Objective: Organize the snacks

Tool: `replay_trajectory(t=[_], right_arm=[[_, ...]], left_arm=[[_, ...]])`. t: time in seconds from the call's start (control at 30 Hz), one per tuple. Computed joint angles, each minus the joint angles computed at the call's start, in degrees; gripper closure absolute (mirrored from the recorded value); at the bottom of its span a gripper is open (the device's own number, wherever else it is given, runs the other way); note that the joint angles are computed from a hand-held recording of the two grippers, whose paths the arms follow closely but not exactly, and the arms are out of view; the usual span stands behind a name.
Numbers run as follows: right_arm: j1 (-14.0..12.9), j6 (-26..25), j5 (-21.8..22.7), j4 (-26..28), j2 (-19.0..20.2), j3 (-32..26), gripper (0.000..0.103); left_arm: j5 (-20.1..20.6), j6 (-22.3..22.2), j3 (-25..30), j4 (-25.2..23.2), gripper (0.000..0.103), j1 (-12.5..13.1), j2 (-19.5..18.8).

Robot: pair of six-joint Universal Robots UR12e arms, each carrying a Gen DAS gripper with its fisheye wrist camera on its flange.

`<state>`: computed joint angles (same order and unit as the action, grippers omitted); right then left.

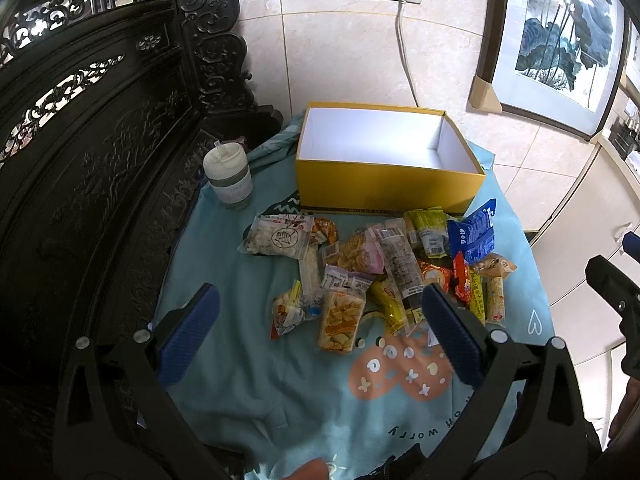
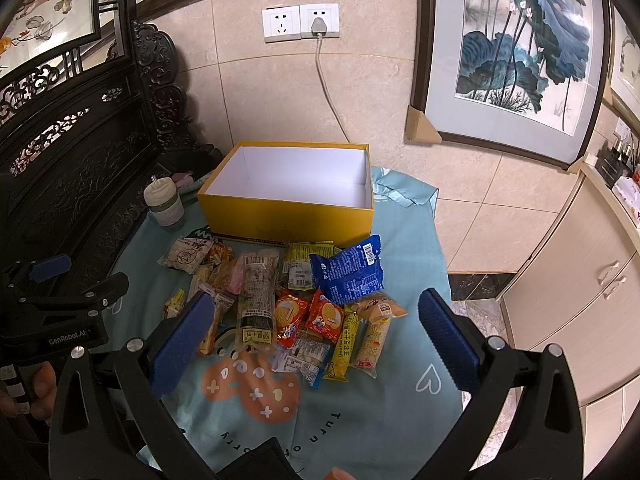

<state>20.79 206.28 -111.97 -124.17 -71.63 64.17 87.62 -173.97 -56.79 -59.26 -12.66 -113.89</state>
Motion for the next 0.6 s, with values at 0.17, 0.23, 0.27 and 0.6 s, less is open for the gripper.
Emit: replay_trajectory(t=[0.17, 0.23, 0.27, 0.6], right_arm=[[0.0, 0.0, 0.0, -0.1, 0.1, 0.0, 0.001], [0.1, 0.0, -0.1, 0.0, 0.1, -0.1, 0.001], [0.1, 0.0, -0.1, 0.0, 0.1, -0.1, 0.001], [0.1, 0.1, 0.0, 0.0, 0.1, 0.1, 0.001]], left_arm=[[-0.5, -0.3, -0.3, 0.5, 0.002, 0.0, 0.1], [-0.5, -0.2, -0.4, 0.5, 0.002, 0.1, 0.1], [-0.5, -0.2, -0.4, 0.5, 0.002, 0.1, 0.1], [-0.6, -0.2, -1.0, 0.9, 0.002, 0.1, 0.2]])
